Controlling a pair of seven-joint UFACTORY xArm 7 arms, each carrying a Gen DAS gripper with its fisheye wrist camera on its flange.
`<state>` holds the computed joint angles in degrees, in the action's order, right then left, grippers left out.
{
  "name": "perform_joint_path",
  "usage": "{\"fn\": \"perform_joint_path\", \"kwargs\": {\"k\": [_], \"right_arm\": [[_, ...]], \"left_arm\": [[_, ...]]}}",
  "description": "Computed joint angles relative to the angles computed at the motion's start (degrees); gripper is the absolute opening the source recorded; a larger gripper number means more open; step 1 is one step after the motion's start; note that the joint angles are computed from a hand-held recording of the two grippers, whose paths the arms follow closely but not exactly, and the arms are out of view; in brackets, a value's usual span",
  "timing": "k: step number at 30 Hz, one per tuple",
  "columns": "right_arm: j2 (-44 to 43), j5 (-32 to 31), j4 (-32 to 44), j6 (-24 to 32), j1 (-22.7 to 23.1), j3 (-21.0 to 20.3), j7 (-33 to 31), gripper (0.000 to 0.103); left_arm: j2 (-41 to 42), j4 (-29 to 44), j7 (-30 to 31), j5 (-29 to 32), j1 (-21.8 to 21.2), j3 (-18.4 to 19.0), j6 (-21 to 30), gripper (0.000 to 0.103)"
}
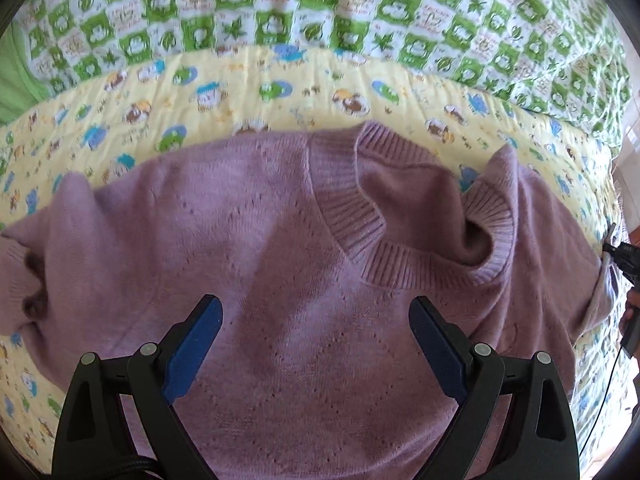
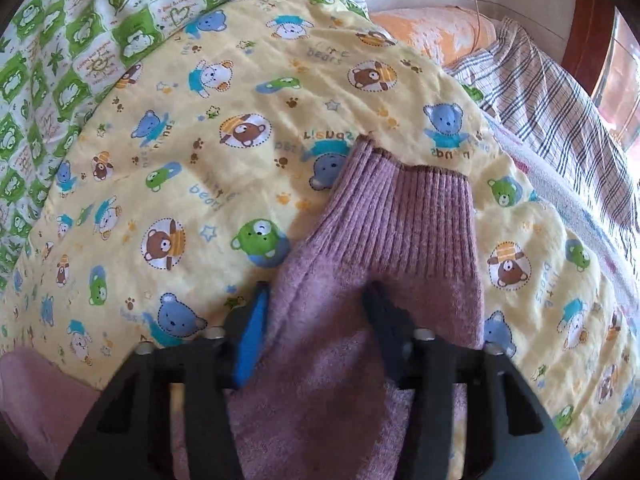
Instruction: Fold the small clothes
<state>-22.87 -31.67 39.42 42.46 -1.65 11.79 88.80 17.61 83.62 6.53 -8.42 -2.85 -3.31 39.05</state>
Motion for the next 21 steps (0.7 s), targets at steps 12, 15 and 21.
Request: {"fn": "perform_joint_path", "kwargs": {"k": [12,15,21], "right_arm": [[5.8,-21.7,13.1,-27.9,-5.7,18.6,15.6,0.01],[19.7,-32.2,26.3,-28.2,-4.0,24.5,17.3,0.01],[48.1,-36.4,50.0,-23.8,9.8,27.4,3.2,0.01]], "left_arm": [[-11.9,-11.7,5.8,-8.2,4.3,1.6,3.2,0.095],[-16.0,-14.8,8.9,-11.4,5.7,3.4,5.3,0.095],[-22.4,-20.1,13.7,-15.7,8.0,7.1,9.2,0.095]]}}
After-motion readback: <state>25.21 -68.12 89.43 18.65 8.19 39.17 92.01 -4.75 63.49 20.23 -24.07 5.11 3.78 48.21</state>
